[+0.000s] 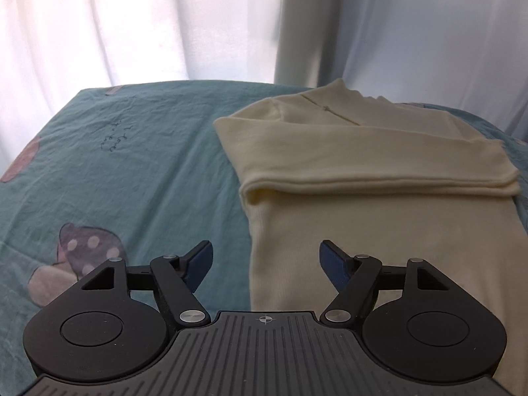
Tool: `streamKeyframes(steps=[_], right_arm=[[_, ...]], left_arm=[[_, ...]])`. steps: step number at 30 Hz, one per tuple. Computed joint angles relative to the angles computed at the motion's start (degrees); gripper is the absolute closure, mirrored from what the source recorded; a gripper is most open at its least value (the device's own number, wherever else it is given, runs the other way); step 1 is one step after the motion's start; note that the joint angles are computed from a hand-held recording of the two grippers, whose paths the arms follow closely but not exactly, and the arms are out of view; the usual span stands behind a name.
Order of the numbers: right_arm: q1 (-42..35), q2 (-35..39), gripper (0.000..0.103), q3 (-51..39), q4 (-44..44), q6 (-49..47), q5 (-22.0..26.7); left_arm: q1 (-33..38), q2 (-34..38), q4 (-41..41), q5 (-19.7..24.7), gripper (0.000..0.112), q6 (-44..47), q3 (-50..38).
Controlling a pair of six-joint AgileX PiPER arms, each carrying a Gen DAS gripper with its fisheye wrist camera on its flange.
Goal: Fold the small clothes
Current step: 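Move both grippers down to the hem of the dress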
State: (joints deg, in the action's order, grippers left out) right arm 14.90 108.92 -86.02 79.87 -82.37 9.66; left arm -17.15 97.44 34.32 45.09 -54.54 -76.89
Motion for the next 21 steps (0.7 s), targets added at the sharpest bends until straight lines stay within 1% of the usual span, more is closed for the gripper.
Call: streamKeyframes(steps=[1,2,3,4,5,6,8,9,10,11,14,17,20,21], right_arm=[[-1.9,-2.4,0.030,2.3,5.7,-3.4,5.2],[-3.1,-3.8,0.027,4.2,11.0,-4.5,8.2],[-4.2,-4.4,0.027,5.4,13.9,-3.4,11.4],[-5.7,-4.4,0.027,5.9,14.6,-0.5,16.4],[-6.8,-4.3,0.026,6.3,14.5,2.6,20.3],[-7.4,-4.2,0.023,6.4,12.1,7.5,23.3],[-8.8,-3.5,0.022,5.5,5.5,17.4,31.0],[-9.2,-3.4,0.019,5.2,2.8,20.7,34.0],[-9.6,-3.7,0.017,5.5,-0.1,23.3,36.8],[-9.4,-5.0,0.017,7.3,-1.9,23.7,37.6],[-8.7,-9.2,0.017,11.3,-13.8,29.0,37.8],[-8.5,-14.1,0.017,16.9,-25.0,35.9,35.3],[-11.1,-17.5,0.018,21.7,-30.1,40.2,35.1],[-12.0,-17.7,0.022,22.1,-31.0,41.2,35.6]], left_arm=[[-1.1,-1.3,0.1,0.3,0.035,-1.4,1.5],[-2.4,-2.6,0.0,0.9,0.035,-3.2,2.9],[-3.4,-3.5,-0.1,1.1,0.035,-4.5,4.0],[-4.4,-4.1,-0.3,1.5,0.035,-5.4,4.7],[-5.3,-4.7,-0.4,2.0,0.034,-6.2,5.4],[-6.1,-5.2,-0.5,2.6,0.033,-6.7,5.9],[-7.8,-6.6,-1.1,3.7,0.030,-7.0,7.2],[-8.8,-7.9,-1.4,4.1,0.028,-7.4,8.5],[-9.8,-9.0,-1.7,4.7,0.026,-7.4,9.4],[-10.7,-10.0,-2.1,5.4,0.026,-7.5,10.4],[-13.0,-13.6,-4.5,6.7,0.024,-7.9,14.2],[-14.6,-16.6,-8.3,7.7,0.025,-8.4,17.6],[-14.5,-18.7,-12.8,7.2,0.028,-7.2,20.1],[-14.5,-18.9,-13.5,7.2,0.030,-7.0,20.6]])
